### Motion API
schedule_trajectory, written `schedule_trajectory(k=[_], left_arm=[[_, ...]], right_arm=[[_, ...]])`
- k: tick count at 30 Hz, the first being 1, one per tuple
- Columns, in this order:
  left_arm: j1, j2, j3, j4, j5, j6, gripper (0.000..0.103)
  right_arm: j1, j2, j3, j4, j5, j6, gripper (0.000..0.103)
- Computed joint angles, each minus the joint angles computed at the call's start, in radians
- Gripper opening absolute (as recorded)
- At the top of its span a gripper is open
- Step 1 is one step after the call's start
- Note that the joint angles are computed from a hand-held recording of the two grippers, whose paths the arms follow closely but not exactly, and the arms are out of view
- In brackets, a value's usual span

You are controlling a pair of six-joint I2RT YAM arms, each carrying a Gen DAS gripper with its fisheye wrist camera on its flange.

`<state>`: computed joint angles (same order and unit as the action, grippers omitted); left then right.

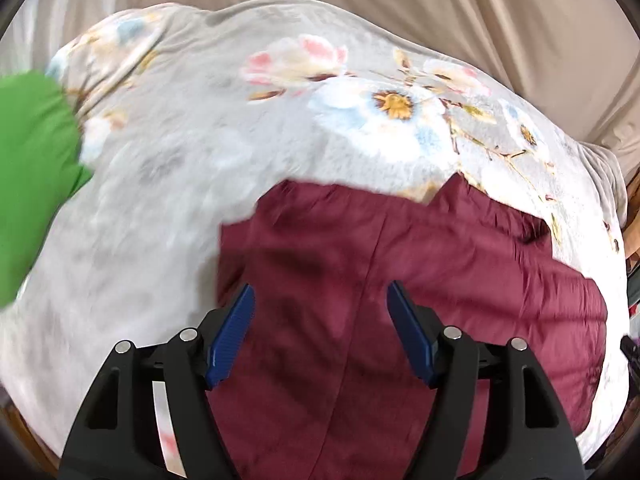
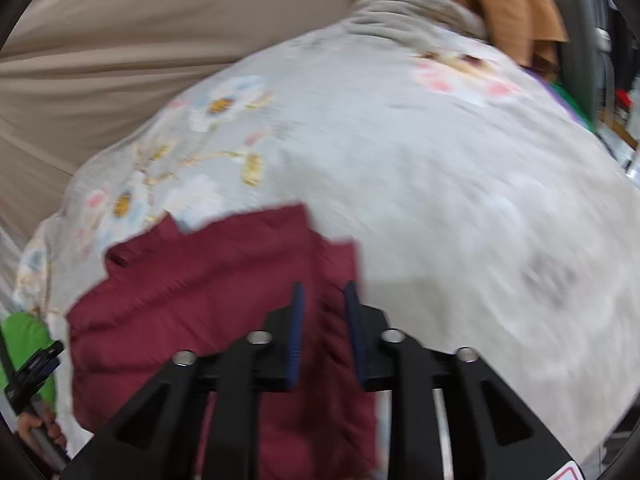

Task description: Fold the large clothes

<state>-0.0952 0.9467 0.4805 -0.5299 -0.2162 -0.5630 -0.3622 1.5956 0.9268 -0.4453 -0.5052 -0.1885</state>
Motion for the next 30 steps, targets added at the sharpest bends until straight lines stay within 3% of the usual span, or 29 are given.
schedule_trajectory(k=[1, 4, 8, 11, 16, 23, 26, 28, 30], left_arm=[[0.022, 0.084, 0.022, 0.045, 0.012, 0.019, 0.066], [0.055, 0.298, 0.078, 0.13, 0.032, 0.042, 0.066], [0.035, 0.431, 0.098, 0.204, -0.018, 0.048, 0.069], [0.031, 0.512, 0.12, 0.244, -0.044, 0.038, 0.074], [0.015, 0.595, 0.146, 0.282, -0.089, 0.02, 0.085], [-0.024, 0.665, 0.143, 0.358, -0.166, 0.005, 0.091], [-0.032, 0.673, 0.145, 0.36, -0.184, 0.004, 0.091], [-0.029, 0.669, 0.143, 0.359, -0.18, 0.01, 0.091], [-0.028, 0.667, 0.143, 0.358, -0.178, 0.012, 0.091]], right_arm=[[0.016, 0.039, 0.03, -0.013, -0.017, 0.007, 0.026], [0.119, 0.108, 0.086, -0.041, -0.015, 0.065, 0.01], [0.203, 0.166, 0.101, 0.013, 0.085, 0.04, 0.009], [0.205, 0.274, 0.169, 0.059, 0.145, 0.089, 0.002], [0.186, 0.406, 0.242, 0.098, 0.16, 0.121, 0.0], [0.219, 0.399, 0.149, 0.279, 0.212, 0.099, 0.0], [0.227, 0.406, 0.201, 0.206, 0.24, 0.107, 0.0], [0.238, 0.34, 0.184, 0.186, 0.288, 0.148, 0.002], [0.249, 0.19, 0.087, 0.219, 0.265, 0.147, 0.01]])
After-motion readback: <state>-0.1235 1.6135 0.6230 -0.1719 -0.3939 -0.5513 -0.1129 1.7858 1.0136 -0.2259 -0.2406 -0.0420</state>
